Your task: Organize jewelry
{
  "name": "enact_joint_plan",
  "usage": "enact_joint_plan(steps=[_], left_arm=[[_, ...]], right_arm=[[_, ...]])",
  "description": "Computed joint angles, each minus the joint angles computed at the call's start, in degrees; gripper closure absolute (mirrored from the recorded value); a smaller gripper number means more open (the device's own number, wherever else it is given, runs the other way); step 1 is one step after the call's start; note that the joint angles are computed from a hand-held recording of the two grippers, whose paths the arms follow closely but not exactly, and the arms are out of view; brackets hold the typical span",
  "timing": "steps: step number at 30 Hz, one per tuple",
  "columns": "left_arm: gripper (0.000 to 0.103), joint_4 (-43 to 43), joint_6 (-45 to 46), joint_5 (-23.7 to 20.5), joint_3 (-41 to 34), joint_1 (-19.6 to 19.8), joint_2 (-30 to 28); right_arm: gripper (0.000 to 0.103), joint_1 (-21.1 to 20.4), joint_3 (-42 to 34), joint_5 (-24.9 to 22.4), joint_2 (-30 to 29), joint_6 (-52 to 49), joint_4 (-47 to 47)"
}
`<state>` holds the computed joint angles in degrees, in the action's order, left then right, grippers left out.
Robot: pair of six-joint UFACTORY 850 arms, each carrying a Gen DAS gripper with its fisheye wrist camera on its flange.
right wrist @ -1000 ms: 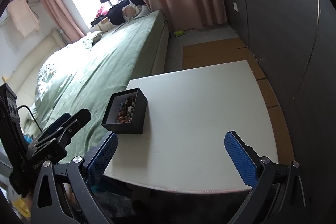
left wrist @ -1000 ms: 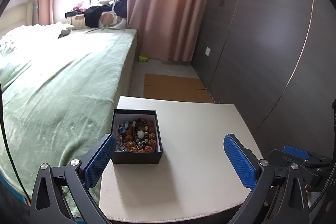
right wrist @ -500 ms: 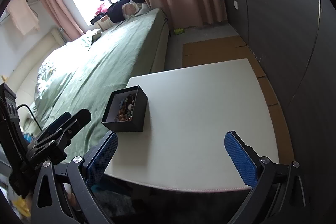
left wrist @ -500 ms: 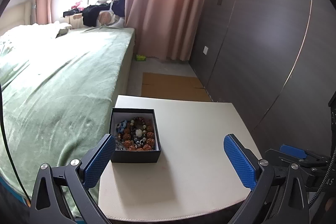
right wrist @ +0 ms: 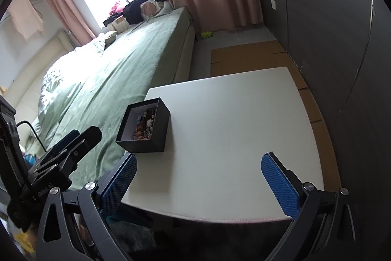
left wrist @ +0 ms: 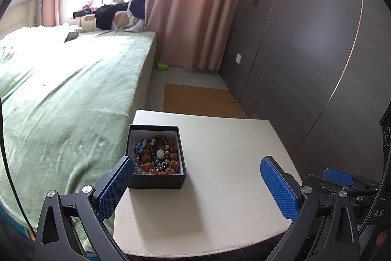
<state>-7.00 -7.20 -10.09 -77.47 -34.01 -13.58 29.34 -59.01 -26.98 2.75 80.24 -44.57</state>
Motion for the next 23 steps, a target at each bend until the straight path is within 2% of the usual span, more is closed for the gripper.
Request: enact_joint_plan(steps=[10,15,19,23], left_arm=[[0.001,-0.42,-0.05,-0.40,0.00,0.02,-0.07],[0.001,3.48,-3.11,0.04,0.14,-0.41,0.02],[0.001,0.86,-0.19,0.10,0.14,-0.40,-0.06],[0.001,1.86,-1.07,0.06,0.08,-0.50,-0.09]], right_arm=[[0.000,-0.13,0.06,-0.07,-0.10,-0.39,0.42],[0.000,-0.36,0.13,-0.35,-0.12,-1.01,1.06],[0.000,-0.48,0.26,-0.23,0.06,-1.09,1.08],[0.000,-0.57,0.28,-0.48,0.15,-1.22,1.21]])
